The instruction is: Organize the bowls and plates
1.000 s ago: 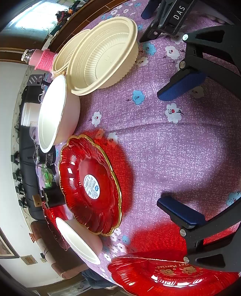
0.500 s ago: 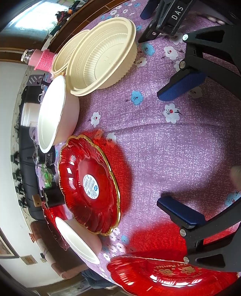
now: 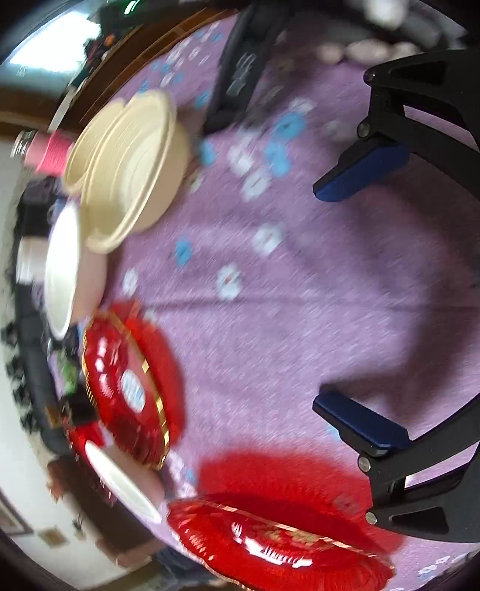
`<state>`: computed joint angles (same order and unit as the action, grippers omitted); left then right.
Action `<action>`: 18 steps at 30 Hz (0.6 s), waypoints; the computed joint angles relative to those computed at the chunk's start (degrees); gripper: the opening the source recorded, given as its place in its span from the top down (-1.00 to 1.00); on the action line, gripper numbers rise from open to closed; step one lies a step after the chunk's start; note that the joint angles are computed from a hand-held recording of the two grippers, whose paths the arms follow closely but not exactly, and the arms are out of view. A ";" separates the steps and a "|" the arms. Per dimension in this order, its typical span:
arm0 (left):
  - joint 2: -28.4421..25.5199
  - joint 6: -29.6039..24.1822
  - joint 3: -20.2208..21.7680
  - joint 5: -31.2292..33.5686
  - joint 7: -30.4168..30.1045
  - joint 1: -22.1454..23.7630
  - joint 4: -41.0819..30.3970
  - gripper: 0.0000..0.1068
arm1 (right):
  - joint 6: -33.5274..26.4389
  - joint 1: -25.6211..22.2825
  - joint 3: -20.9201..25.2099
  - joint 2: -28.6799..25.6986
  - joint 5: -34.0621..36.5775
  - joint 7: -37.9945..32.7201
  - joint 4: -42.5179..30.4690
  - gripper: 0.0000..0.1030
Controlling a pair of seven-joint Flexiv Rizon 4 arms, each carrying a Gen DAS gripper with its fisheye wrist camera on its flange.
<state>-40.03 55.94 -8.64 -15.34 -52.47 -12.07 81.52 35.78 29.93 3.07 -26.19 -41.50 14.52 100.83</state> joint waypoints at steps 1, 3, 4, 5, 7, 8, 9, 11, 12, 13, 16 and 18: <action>1.68 0.56 -2.45 -2.27 2.69 2.11 2.76 -0.89 | -0.19 0.14 0.01 0.01 -0.06 0.17 -0.01 -0.98; 5.15 3.06 -6.57 -7.43 8.44 5.87 8.29 -0.89 | -0.65 0.34 0.12 0.16 0.05 0.50 0.06 -0.98; 7.20 3.77 -9.82 -12.06 12.95 8.83 11.45 -0.89 | -0.97 0.40 0.19 0.24 0.17 0.56 0.05 -0.98; 8.73 3.85 -12.10 -16.32 16.77 11.07 13.58 -0.89 | -2.12 0.78 0.27 0.38 0.33 0.96 -0.08 -0.98; 11.40 0.13 -14.18 -23.09 21.91 14.73 15.62 -0.89 | -5.76 1.91 0.37 0.82 0.07 1.76 -0.47 -0.98; 11.74 -3.71 -12.75 -22.83 21.13 15.02 14.50 -0.89 | -7.29 2.42 0.50 1.17 -0.44 2.08 -0.51 -0.98; 11.83 -8.33 -10.36 -20.74 19.52 15.16 12.41 -0.89 | -8.97 3.36 0.62 1.71 -1.88 2.66 -0.56 -0.97; 12.59 -9.96 -8.65 -22.56 21.23 16.08 11.93 -0.86 | -11.79 5.09 1.00 2.67 -5.24 3.55 -0.97 -0.98; 13.34 -9.08 -8.43 -25.38 23.42 17.05 12.55 -0.86 | -14.29 6.47 1.14 2.95 -7.52 3.60 -1.90 -0.98; 14.08 -7.23 -8.58 -29.45 26.22 18.20 13.25 -0.86 | -16.30 7.64 1.28 3.15 -9.84 3.63 -2.77 -0.98; 14.90 -0.42 -9.75 -43.25 35.05 20.47 13.83 -0.87 | -23.04 11.44 1.07 2.29 -17.48 2.91 -7.14 -0.98; 14.28 5.35 -10.55 -52.52 42.38 21.14 12.66 -0.92 | -24.07 12.75 0.41 1.12 -22.77 1.49 -10.11 -0.98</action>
